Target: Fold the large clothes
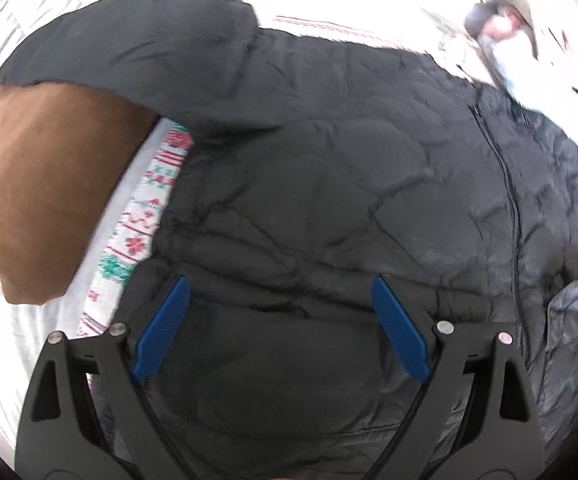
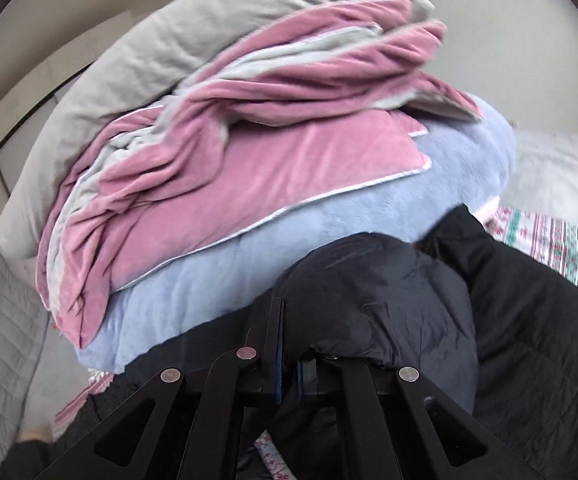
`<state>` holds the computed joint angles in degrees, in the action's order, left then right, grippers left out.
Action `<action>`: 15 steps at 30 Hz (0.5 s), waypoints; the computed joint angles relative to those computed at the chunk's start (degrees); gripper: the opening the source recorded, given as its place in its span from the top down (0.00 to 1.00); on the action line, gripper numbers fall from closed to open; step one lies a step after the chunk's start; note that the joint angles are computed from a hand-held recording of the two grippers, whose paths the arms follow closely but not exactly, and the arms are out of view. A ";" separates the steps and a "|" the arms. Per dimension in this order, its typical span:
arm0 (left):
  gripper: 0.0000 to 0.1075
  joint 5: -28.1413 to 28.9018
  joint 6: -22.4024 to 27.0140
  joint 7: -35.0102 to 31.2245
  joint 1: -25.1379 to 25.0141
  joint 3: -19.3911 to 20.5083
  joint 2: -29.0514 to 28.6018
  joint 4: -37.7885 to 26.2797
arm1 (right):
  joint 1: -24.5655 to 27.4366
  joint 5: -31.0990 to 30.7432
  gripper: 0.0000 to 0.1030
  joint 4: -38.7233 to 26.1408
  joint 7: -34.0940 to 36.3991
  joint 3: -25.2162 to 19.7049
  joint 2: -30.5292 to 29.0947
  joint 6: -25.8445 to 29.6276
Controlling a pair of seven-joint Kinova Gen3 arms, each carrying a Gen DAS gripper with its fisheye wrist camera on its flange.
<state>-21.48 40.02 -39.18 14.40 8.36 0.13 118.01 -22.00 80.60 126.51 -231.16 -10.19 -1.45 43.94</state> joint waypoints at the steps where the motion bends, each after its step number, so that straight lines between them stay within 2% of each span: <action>1: 0.14 0.22 0.00 0.06 -0.50 -0.51 -0.62 0.13 | -0.42 0.69 0.97 -0.59 -0.18 -0.44 0.17 0.82; 4: 0.14 2.00 -0.57 -1.93 -2.71 -1.92 -2.55 0.80 | -3.43 4.04 0.97 -4.27 1.65 -2.91 0.87 5.87; 8: 0.14 5.37 -1.65 -4.80 -6.51 -3.55 -4.37 1.49 | -8.64 8.09 0.97 -12.12 10.69 -5.14 4.30 9.92; 12: 0.14 10.68 -2.89 -10.14 -9.27 -4.96 -5.76 2.09 | -12.97 10.58 0.97 -20.74 20.01 -5.58 10.64 6.25; 15: 0.14 14.78 -3.30 -14.18 -10.76 -5.78 -6.27 2.35 | -17.42 9.40 0.97 -27.72 27.00 -2.97 18.01 1.29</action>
<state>-6.71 36.72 -53.36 3.64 2.58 -6.14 120.36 -39.42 90.00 98.78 -204.16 -13.16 16.56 45.22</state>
